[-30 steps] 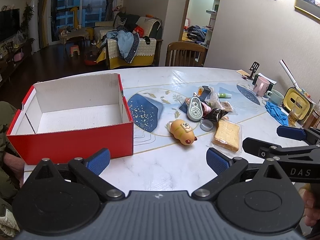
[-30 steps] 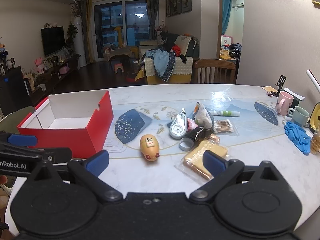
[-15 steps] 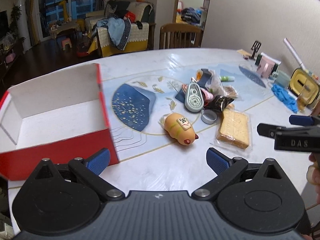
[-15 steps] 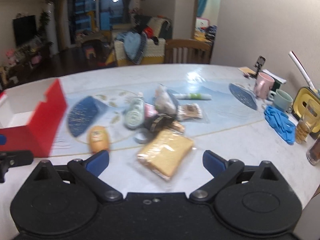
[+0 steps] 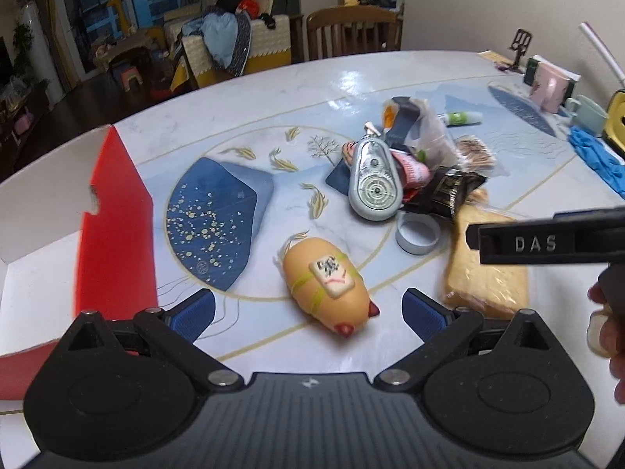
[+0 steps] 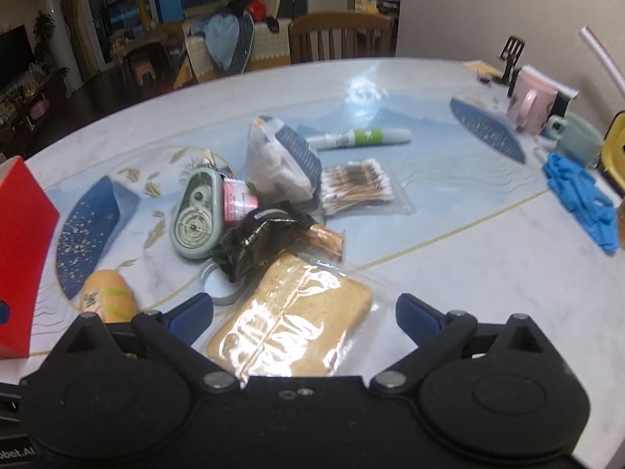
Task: Organize objects
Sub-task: 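Reach the right tool toward the bagged bread slices while the left tool approaches the orange toy, then grasp the bagged bread with the right tool while the left tool grasps the orange toy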
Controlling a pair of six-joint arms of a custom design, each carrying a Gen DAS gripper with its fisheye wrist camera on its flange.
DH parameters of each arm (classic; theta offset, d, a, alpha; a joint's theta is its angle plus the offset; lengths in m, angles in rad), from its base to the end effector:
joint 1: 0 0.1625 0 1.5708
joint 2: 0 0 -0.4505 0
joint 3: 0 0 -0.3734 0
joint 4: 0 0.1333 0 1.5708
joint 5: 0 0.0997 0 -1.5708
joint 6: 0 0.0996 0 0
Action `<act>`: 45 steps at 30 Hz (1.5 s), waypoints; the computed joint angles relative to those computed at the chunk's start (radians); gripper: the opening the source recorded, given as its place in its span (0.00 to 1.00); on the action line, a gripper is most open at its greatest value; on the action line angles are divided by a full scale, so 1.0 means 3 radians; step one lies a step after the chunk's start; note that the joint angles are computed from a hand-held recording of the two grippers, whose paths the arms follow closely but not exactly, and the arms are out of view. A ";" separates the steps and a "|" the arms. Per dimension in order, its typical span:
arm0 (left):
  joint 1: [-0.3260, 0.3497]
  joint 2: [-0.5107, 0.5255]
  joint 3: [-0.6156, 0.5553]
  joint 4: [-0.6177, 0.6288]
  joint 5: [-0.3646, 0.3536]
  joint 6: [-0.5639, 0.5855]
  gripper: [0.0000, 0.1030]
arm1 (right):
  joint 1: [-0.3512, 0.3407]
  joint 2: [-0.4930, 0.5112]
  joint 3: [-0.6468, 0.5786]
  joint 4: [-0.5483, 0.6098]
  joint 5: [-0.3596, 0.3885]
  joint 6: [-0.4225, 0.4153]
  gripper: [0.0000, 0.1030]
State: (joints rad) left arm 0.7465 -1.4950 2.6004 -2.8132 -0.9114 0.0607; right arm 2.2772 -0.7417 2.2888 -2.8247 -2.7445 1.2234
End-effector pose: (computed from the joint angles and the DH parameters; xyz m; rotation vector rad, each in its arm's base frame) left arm -0.0965 -0.3540 0.2137 1.0323 2.3177 -0.4849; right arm 0.3076 -0.2966 0.0278 -0.3330 -2.0556 0.9586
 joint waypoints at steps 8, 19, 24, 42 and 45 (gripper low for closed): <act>0.0088 0.0495 -0.0147 -0.0152 0.0112 -0.0168 0.99 | -0.0280 0.0052 0.0071 -0.0412 0.0201 -0.0256 1.00; 0.0318 0.0697 -0.0341 0.0082 0.0018 -0.0366 0.75 | -0.0398 0.0027 0.0143 -0.0709 0.0455 -0.0605 1.00; 0.0314 0.0658 -0.0316 0.0098 -0.0045 -0.0393 0.59 | -0.0402 -0.0057 0.0278 -0.0931 0.0632 -0.0743 0.96; 0.0152 0.0012 -0.0257 0.0824 -0.0055 -0.0751 0.47 | -0.0224 -0.0514 0.0654 -0.1263 0.0922 -0.1336 0.73; 0.0097 -0.0198 -0.0288 0.1088 -0.0105 -0.0838 0.47 | -0.0154 -0.0633 0.0646 -0.1171 0.0965 -0.1384 0.72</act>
State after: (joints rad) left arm 0.7756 -1.5545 2.5139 -2.4868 -0.9429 -0.1908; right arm 2.2310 -0.9317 2.4825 -3.1760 -2.4551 0.8082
